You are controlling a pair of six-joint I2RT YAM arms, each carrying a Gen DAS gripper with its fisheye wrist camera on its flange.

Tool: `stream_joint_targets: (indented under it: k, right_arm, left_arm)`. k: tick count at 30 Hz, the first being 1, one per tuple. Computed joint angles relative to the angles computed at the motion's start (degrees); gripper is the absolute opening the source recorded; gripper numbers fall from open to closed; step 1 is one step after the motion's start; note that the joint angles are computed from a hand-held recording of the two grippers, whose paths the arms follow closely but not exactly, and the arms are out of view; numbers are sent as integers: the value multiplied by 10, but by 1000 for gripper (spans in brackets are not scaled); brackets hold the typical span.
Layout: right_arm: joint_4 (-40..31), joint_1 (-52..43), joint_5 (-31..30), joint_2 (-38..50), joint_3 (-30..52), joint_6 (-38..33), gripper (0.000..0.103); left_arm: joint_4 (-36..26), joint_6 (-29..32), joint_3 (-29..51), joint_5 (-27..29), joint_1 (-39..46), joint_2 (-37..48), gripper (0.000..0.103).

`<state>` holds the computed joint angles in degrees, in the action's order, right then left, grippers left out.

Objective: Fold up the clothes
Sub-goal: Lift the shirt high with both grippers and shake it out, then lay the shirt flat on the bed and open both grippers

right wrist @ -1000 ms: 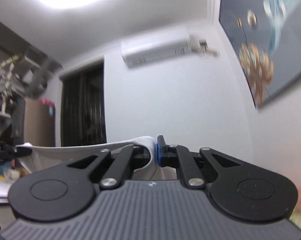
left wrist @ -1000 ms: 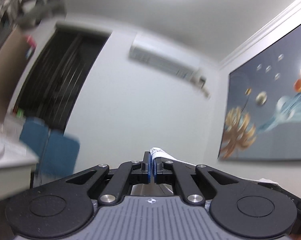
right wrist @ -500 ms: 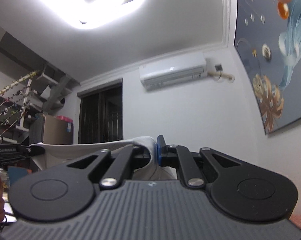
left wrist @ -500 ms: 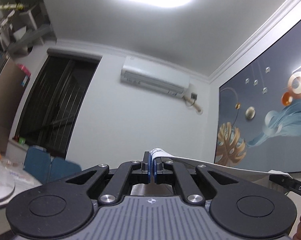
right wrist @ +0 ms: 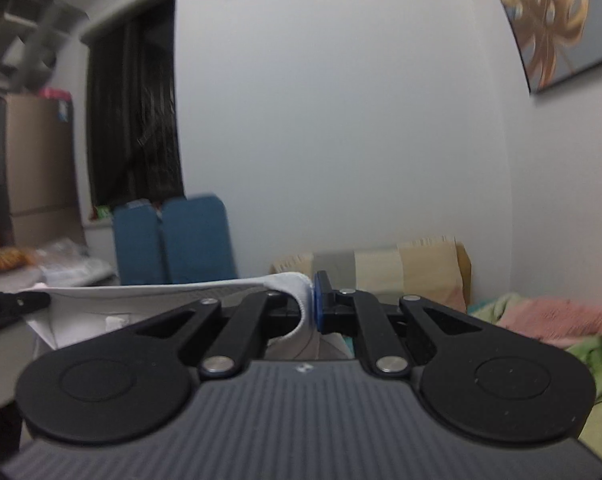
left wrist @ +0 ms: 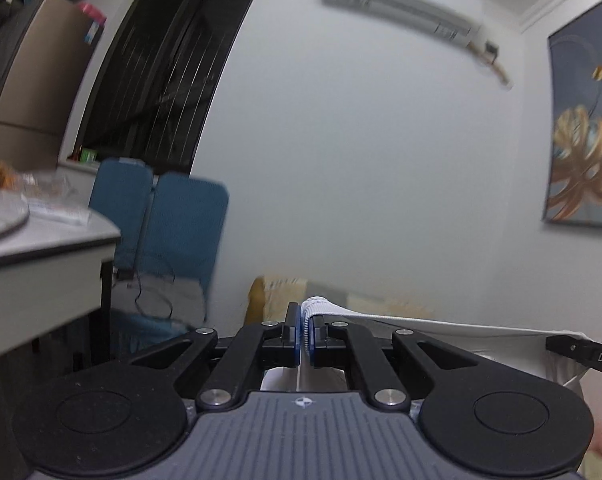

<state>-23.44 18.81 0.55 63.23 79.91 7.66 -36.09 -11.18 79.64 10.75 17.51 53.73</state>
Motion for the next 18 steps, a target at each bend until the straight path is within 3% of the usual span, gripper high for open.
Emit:
stream_joint_targets:
  k: [4,6,8,11,14,18]
  right_arm:
    - [232,-10,6,167,-108,-5,8]
    - [321,-14,7,279,-110,-9,8]
    - [362,-20,3,398,-68,-13,8]
    - [351,-24,-2,560,42,-11,8]
    - [322,-27,-9,675,143,-13,8]
    - [272,-36,-33,742,218,5,11]
  left_arm:
    - [266,-1,-190,-62,-42,123,4]
    - [384,1,-222,-77,-48,237,4]
    - [456,-6,-207,-82,-51,365,4]
    - [507,-12,-149,-91,-56,528,4]
    - [507,-2,-74,-90,-53,645,4]
    - [480,16,-10,-98,-53,724,8]
